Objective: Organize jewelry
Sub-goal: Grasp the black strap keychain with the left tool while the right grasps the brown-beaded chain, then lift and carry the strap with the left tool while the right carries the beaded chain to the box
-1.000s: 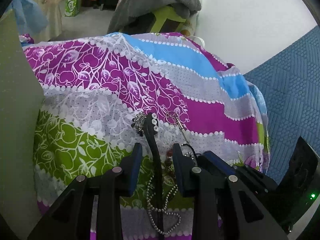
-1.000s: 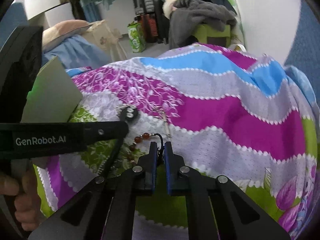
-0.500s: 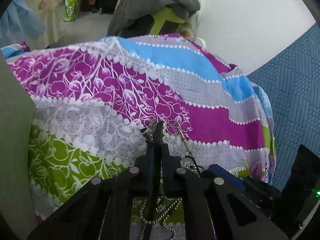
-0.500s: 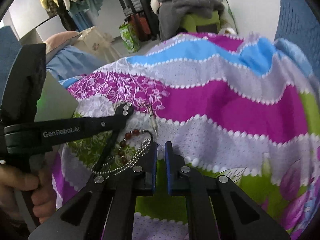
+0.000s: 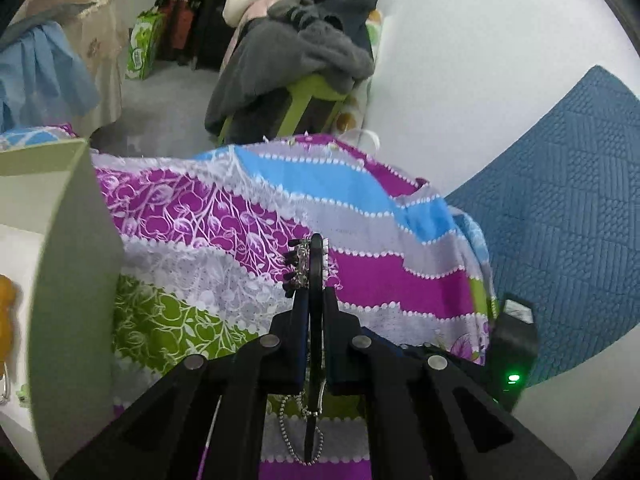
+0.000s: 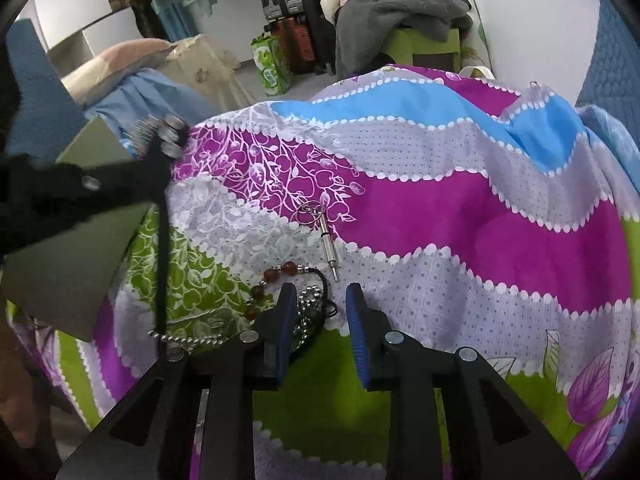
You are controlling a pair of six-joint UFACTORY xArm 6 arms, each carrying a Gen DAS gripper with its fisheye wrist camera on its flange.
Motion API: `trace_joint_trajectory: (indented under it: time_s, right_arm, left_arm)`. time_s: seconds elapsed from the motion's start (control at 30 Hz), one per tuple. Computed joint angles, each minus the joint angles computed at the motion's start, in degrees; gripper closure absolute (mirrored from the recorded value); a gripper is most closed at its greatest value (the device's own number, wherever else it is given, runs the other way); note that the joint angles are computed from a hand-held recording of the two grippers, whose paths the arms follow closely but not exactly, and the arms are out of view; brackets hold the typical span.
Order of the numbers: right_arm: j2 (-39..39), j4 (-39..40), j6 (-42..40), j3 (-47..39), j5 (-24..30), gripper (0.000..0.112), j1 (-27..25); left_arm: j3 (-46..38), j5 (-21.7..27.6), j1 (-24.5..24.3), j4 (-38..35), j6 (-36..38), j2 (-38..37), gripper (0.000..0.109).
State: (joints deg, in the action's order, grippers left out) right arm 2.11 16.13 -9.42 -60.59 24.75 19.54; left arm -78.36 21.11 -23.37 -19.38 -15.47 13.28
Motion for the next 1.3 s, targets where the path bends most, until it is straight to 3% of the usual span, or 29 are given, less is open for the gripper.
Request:
trace_joint_trajectory:
  time_s: [0.1, 0.2, 0.53, 0.67, 1.0, 1.3]
  right_arm:
    - [-0.1, 0.7, -1.0, -0.1, 0.4, 0.106, 0.3]
    - [-0.8, -2.6, 0.8, 0.3, 0.2, 0.107, 0.8]
    - [-6.4, -0.2, 1.7, 2.6, -2.4, 0.107, 1.4]
    - [-8.2, -2.7, 3.9, 2.7, -0.8, 0.107, 1.8]
    - [-16.5, -2.6, 9.4, 7.6, 6.0, 0.107, 2.4]
    - [-18.1, -8.1, 21.3, 9.5, 18.1, 0.107, 2.0]
  left_arm:
    - [1.8, -0.9, -0.1, 0.4, -0.1, -2.2, 0.104]
    - [3.6, -2.3, -0.2, 2.7, -1.3, -4.5, 0.104]
    - [7.7, -3.8, -0.2, 11.3, -7.2, -11.6, 0.104]
    - [9.5, -3.4, -0.4, 12.5, -7.5, -14.7, 0.104]
    - [14.9, -1.6, -1.7, 12.3, -6.5, -21.0, 0.104]
    - [19.9, -1.3, -2.6, 8.4, -4.1, -25.5, 0.104]
